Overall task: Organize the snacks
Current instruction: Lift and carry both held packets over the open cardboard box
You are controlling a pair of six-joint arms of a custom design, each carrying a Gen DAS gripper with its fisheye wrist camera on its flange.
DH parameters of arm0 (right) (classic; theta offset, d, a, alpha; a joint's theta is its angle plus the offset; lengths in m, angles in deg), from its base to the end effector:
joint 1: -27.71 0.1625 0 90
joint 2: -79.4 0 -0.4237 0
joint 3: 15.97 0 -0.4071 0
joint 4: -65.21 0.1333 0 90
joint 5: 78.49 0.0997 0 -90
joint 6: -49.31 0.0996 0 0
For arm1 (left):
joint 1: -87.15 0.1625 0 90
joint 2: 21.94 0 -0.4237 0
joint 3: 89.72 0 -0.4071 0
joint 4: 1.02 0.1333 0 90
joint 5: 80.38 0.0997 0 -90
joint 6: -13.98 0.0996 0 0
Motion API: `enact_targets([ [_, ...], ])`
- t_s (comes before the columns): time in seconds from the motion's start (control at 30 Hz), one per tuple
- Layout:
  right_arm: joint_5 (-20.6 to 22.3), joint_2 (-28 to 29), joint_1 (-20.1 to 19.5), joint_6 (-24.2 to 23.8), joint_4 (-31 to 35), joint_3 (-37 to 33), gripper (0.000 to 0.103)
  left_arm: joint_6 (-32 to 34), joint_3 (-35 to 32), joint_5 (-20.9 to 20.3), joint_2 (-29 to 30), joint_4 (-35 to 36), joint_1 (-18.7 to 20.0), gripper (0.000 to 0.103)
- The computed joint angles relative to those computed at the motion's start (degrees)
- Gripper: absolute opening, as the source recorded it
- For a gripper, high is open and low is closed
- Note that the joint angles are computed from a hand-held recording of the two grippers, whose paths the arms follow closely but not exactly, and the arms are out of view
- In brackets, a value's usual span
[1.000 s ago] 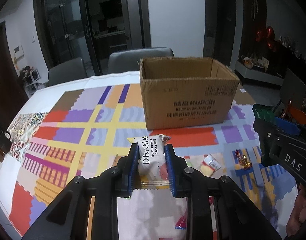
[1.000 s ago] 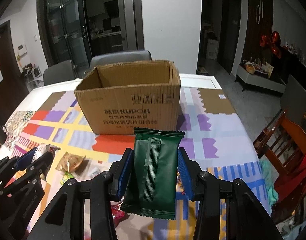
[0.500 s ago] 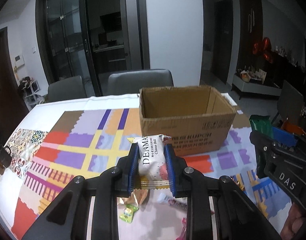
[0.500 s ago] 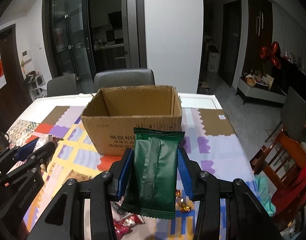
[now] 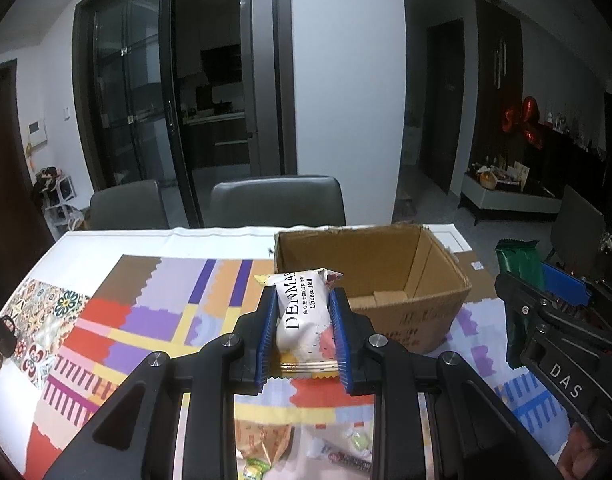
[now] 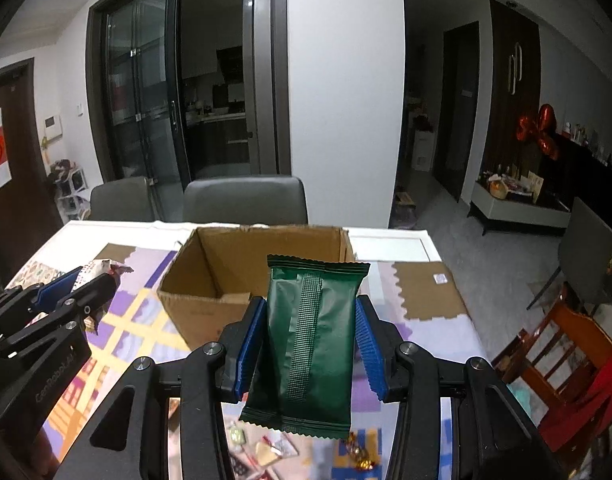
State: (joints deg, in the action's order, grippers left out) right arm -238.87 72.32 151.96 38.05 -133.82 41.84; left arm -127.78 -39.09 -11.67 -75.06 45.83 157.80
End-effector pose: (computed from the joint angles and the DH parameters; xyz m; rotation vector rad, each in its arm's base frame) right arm 0.4598 -0.6052 -0.0332 0.0433 -1.9273 1.2326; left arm -0.0580 -0.6766 0.3829 1.0274 2.2784 -0.9573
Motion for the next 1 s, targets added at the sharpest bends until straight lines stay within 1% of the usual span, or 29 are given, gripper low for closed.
enact_targets([
  [0.13,0.7,1.1,-0.4,-3.6,-1.7,-3.0,0.046,0.5,-2.1,0.7,1.2,0.1,-0.1,0.027],
  [0.27,1.0,2.2,-0.7,-6.1,-2.3,-6.0,0.046,0.4,-5.7,1.4,3.3,0.8,-0.2,0.027],
  [0.4,1.8,3.3,-1.2,-8.4,-2.5,-9.4,0.046,0.3,-7.5,1.6,4.5,1.1,-0.3,0.027],
  [0.57,2.7,5.1,-1.8,-11.0,-2.7,-13.6,0.046,-0.1,-12.2,3.2,7.4,3.3,-0.2,0.027],
  [0.67,3.4,5.9,-2.5,-11.7,-1.9,-15.9,0.046,-0.3,-14.2,3.6,9.0,3.8,-0.1,0.027],
  [0.73,4.1,5.8,-2.9,-11.3,-1.3,-16.1,0.046,-0.2,-15.1,3.4,9.8,4.0,-0.1,0.027],
  [0.87,5.2,5.7,-3.6,-10.9,-0.2,-16.7,0.046,-0.3,-20.1,3.6,13.3,6.2,0.1,0.027],
  [0.93,5.3,6.6,-4.1,-12.2,0.2,-18.6,0.046,-0.8,-24.4,3.9,15.9,8.8,0.3,0.027],
  [1.0,5.6,6.9,-4.6,-11.9,1.1,-19.4,0.046,0.0,-25.4,3.8,16.8,8.4,0.3,0.027],
])
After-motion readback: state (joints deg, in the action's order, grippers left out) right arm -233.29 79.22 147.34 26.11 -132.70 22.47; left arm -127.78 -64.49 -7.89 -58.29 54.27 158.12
